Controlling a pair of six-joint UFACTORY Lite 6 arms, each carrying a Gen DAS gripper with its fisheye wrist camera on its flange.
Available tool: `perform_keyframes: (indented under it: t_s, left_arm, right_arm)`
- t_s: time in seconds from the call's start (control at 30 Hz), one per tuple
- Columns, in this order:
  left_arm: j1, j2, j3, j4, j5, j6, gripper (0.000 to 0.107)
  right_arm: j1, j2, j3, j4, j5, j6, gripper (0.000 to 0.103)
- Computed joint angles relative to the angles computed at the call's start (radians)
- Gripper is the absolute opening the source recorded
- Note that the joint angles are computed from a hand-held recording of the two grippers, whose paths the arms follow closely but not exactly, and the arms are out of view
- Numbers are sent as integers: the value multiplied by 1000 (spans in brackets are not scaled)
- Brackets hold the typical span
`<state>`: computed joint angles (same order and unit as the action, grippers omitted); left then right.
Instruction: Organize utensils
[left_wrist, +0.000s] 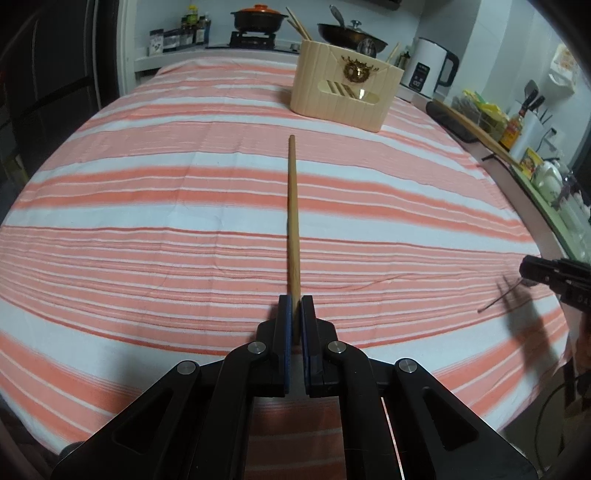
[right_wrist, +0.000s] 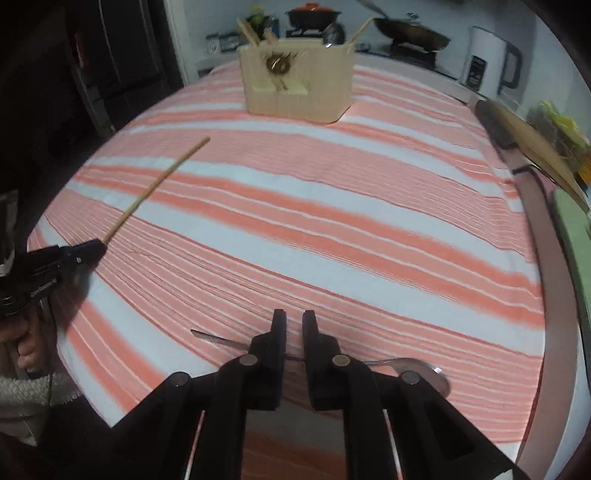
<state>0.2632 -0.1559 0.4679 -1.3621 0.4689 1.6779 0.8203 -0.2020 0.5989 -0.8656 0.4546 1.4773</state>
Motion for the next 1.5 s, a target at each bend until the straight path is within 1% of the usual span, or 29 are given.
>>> perform_keyframes:
  t_s: [0.03, 0.07, 0.1, 0.17, 0.2, 0.23, 0.3, 0.37, 0.4, 0.47, 0.5, 0.57, 0.6, 0.67, 0.7, 0.77, 0.83, 0.87, 0.93, 1.03, 1.1, 1.13, 1.17, 1.2, 1.23, 1.3, 1.33, 1.43, 1.5]
  left_arm:
    - [8, 2, 3, 31, 10, -20, 3]
    - [10, 7, 7, 57, 13, -38, 3]
    - [18, 5, 6, 69, 19, -44, 4]
    - [24, -4, 4, 89, 22, -63, 4]
    - [27, -10, 2, 93, 22, -71, 4]
    - [28, -13, 3, 98, 21, -80, 4]
    - [33, -21, 6, 112, 26, -98, 4]
    - [46, -29, 9, 142, 45, -114, 4]
    - [52, -33, 8, 153, 52, -113, 4]
    - [61, -27, 9, 166, 59, -113, 4]
    - [61, -22, 9, 168, 63, -114, 4]
    - [52, -17, 6, 162, 65, -108, 4]
    - [44, -17, 5, 160, 62, -107, 4]
    - [24, -21, 2, 159, 54, -115, 4]
    - [19, -25, 1, 162, 53, -123, 4]
    - [15, -36, -1, 168, 50, -133, 4]
    - [19, -40, -2, 174, 49, -137, 4]
    - [22, -38, 0, 178, 49, -138, 4]
    - [35, -27, 2, 186, 53, -135, 4]
    - [71, -22, 4, 200, 91, -125, 6]
    - [123, -9, 19, 231, 148, -130, 13]
    - [149, -13, 21, 247, 168, -130, 18]
    - [172, -23, 18, 262, 185, -123, 22]
    - [187, -39, 10, 275, 196, -116, 24]
    - [198, -59, -3, 286, 200, -110, 29]
    - [168, -103, -46, 299, 162, -113, 30]
    - [132, -138, -80, 282, 117, -103, 30]
    - [17, -211, -148, 181, -23, -51, 30]
    - [-14, -189, -150, 72, -61, 10, 30]
  right_arm:
    - [41, -20, -22, -52, 72, 100, 26]
    - [56, -15, -33, -105, 102, 170, 30]
    - [69, -18, -51, -158, 90, 236, 30]
    - [55, 13, -58, -259, -28, 368, 30]
    - [54, 60, -33, -344, -50, 471, 29]
    - [70, 100, -6, -415, -37, 574, 29]
    - [75, 118, 15, -469, -57, 673, 29]
    - [87, 18, -43, -389, -59, 650, 29]
    - [116, -49, -82, -329, -31, 619, 29]
    - [206, -155, -141, -190, 124, 555, 29]
    - [244, -205, -177, -151, 193, 568, 29]
    - [246, -299, -261, -139, 237, 633, 30]
    - [209, -329, -294, -138, 224, 651, 31]
    - [96, -365, -352, -224, 146, 718, 31]
    - [41, -336, -353, -264, 122, 748, 31]
    - [-116, -268, -348, -399, -1, 801, 31]
    - [-259, -149, -299, -513, -100, 814, 14]
    - [-311, -101, -270, -587, -134, 834, 8]
    - [-369, 6, -175, -679, -166, 800, 7]
    - [-381, 190, 22, -844, -202, 760, 7]
    - [-349, 275, 125, -852, -165, 711, 9]
    - [-329, 282, 151, -813, -141, 670, 14]
    - [-303, 271, 159, -765, -113, 639, 28]
    - [-271, 254, 162, -700, -74, 605, 31]
    - [-238, 234, 159, -621, -45, 551, 31]
    - [-145, 204, 148, -500, 11, 482, 31]
    - [-91, 199, 142, -475, 36, 487, 31]
    - [65, 207, 125, -446, 144, 567, 31]
    - [140, 189, 86, -457, 210, 656, 31]
